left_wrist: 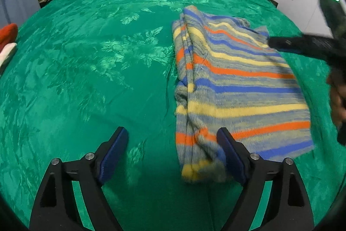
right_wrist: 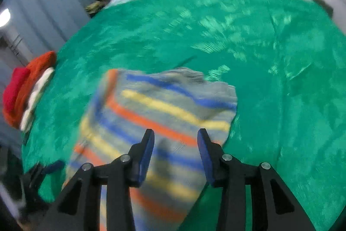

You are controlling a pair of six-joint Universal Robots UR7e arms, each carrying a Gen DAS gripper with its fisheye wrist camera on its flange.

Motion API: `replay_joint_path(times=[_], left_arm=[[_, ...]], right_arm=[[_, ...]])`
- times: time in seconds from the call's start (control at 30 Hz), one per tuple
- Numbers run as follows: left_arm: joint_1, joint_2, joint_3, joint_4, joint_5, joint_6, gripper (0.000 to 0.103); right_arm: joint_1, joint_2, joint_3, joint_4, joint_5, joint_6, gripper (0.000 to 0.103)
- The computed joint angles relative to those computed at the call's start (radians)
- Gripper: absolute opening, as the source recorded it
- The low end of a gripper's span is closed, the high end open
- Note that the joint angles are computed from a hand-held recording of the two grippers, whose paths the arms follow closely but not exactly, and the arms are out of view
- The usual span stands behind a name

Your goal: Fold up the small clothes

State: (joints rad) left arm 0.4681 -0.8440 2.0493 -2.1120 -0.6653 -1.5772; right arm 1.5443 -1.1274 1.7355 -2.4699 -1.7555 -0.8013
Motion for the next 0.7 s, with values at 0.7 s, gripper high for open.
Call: replay_joint_path(times=[0.7], left_arm=[[-0.180, 0.068, 0.027, 0.018, -0.194, -0.177, 0.098]], right_arm=[[-0.144, -0.533, 0.643, -0.308, -0.112, -0.170, 0.077]])
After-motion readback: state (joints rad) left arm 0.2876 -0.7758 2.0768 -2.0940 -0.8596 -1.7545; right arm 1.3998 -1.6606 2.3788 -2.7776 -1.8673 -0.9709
